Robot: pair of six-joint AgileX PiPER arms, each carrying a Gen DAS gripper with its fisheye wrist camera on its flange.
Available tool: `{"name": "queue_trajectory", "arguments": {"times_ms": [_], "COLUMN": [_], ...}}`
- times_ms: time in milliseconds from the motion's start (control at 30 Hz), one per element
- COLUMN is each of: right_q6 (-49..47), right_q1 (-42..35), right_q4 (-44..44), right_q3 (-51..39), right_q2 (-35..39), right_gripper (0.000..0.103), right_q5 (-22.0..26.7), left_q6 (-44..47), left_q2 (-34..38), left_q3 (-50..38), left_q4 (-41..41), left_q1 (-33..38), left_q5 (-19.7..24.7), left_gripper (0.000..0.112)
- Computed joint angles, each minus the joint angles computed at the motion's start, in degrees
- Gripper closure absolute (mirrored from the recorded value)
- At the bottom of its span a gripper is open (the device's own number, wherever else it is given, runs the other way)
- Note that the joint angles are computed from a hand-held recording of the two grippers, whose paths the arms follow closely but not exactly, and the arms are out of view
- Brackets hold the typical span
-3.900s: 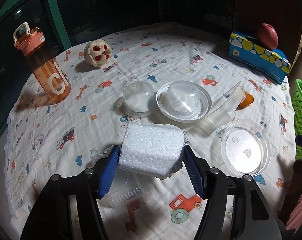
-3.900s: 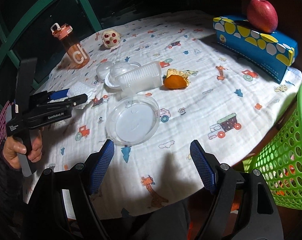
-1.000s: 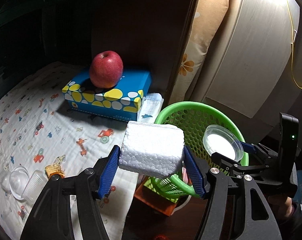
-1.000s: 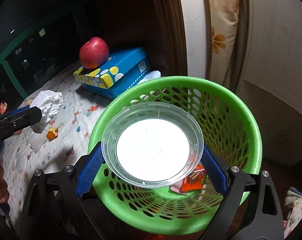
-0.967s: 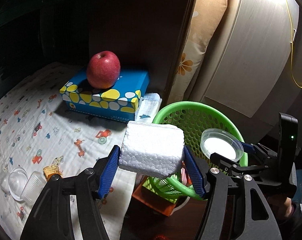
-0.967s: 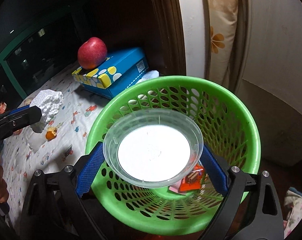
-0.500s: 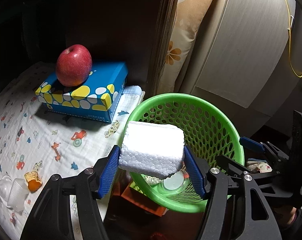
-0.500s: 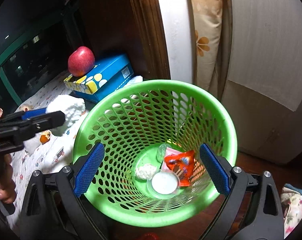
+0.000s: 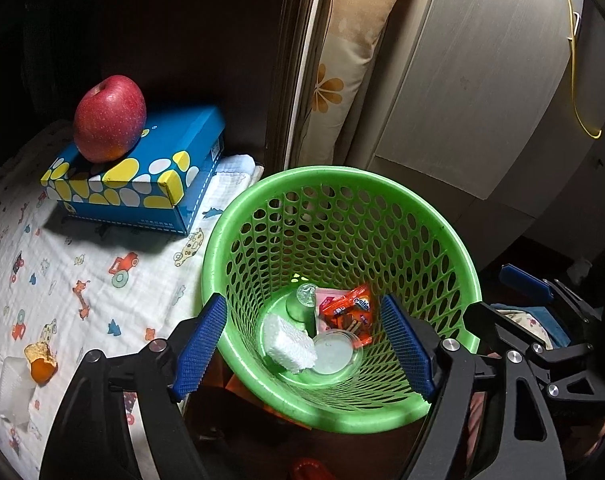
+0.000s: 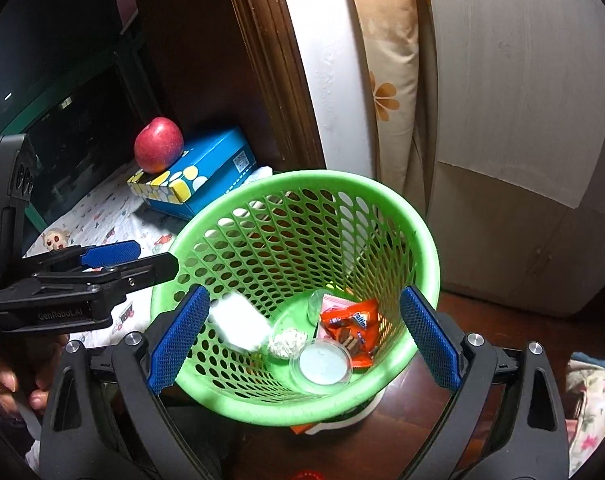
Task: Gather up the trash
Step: 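Move both open grippers back over the table toward the remaining trash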
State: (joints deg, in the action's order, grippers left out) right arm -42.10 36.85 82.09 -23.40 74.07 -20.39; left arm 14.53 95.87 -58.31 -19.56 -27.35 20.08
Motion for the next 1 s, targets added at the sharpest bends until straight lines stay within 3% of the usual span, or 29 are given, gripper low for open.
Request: {"name": "queue_trajectory", "arguments": {"times_ms": [100,433,733,800,1000], "right_q6": [1.74,3.65,-6.46,-8.05,-17.27], "right_q1": [0.7,6.81,11.99,12.67,15.0], "right_q4": [-1.46,-4.17,3.3,4.51,11.47], "right_q3": [-0.32,-7.05,-17.26,-19.52,-27.3], "right_q2": [0.03,6.24,13.81,15.44,20.75], "right_gripper": [0.008,0.008,0.008,0.008,0.008], "right_q5": [0.61,1.69,2.73,3.36,4.61], "left_q6": [1.78,-6.2,5.11,4.68,15.77], "left_q2": [-3.1,-15.52,-20.91,-20.76,-18.14], "left_q3": [3.28,16.09,22.27,22.78,22.2], "left_q4": [-1.55,9.18,3.63,5.81,0.03], "left_q1": [1.25,11.41,33.06,38.14,55.99], "left_q5": [-0.87,-2.54,-2.45,-3.59,-5.47], "left_gripper": [0.036,0.036,0.036,0.036,0.036]}}
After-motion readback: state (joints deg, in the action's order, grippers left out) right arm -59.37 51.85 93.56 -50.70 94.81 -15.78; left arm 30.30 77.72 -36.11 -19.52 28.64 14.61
